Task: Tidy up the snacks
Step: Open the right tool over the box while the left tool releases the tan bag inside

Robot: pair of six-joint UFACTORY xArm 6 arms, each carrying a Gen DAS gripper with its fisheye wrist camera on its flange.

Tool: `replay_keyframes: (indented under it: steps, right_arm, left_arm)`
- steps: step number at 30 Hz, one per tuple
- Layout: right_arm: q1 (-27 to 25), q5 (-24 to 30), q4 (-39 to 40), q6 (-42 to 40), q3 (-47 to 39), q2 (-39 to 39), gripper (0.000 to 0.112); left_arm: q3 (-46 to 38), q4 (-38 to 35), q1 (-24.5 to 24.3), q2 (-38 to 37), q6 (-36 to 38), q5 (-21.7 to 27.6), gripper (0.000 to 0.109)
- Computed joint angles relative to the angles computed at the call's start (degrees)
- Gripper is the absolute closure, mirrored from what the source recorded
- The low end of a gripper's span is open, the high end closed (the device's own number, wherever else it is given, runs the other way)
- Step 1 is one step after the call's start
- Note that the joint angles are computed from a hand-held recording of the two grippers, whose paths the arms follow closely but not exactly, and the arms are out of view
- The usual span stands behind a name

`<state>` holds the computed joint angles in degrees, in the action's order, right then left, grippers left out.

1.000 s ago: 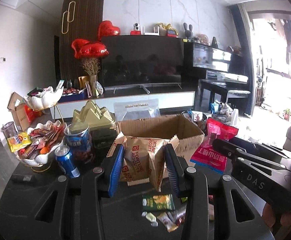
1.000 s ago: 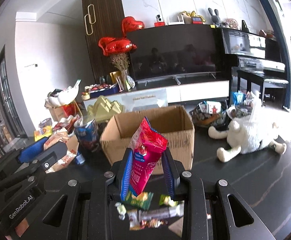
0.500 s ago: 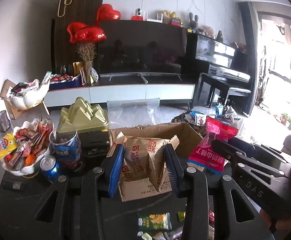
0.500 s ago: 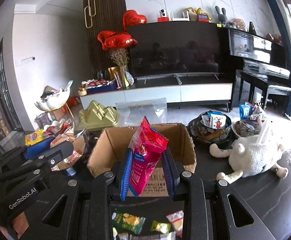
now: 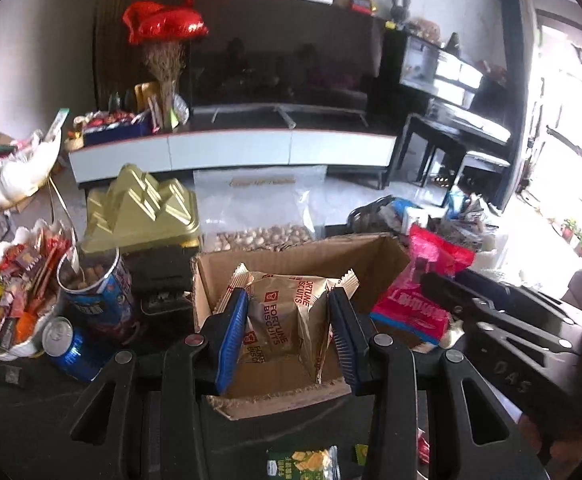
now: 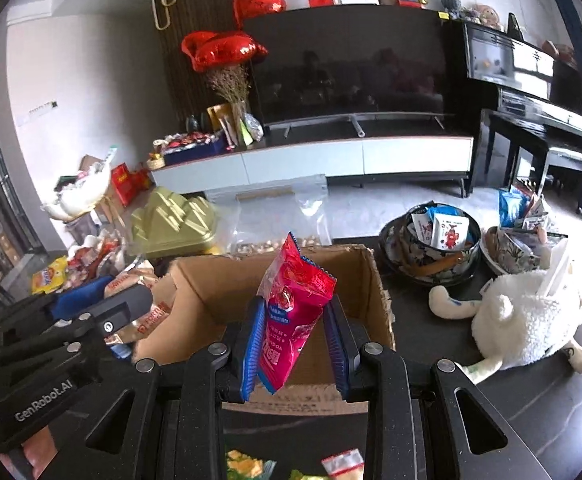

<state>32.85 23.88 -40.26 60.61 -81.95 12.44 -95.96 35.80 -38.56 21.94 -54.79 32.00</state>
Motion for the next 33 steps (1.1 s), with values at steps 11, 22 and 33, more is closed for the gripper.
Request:
replay_keyframes:
  steps: [11,22,33]
  right_arm:
    - [-0.69,1.78,3.54,-3.32,-0.75,2.33,0.074]
    - [1.69,1.46,-1.33,-0.31,8.51,-6.72,0.070]
    - [5.32,3.03,-4.82,3.05,18.22,-16.72,0.067]
  left_arm:
    - [-2.21,0.25,-0.43,1.94,-1.05,4.65,0.048]
    - [8.07,8.92,-4.23,-7.88,-8.78,5.98,0.044]
    - [17.11,14.56,-8.27,-15.68,-14.09,4.01,0.042]
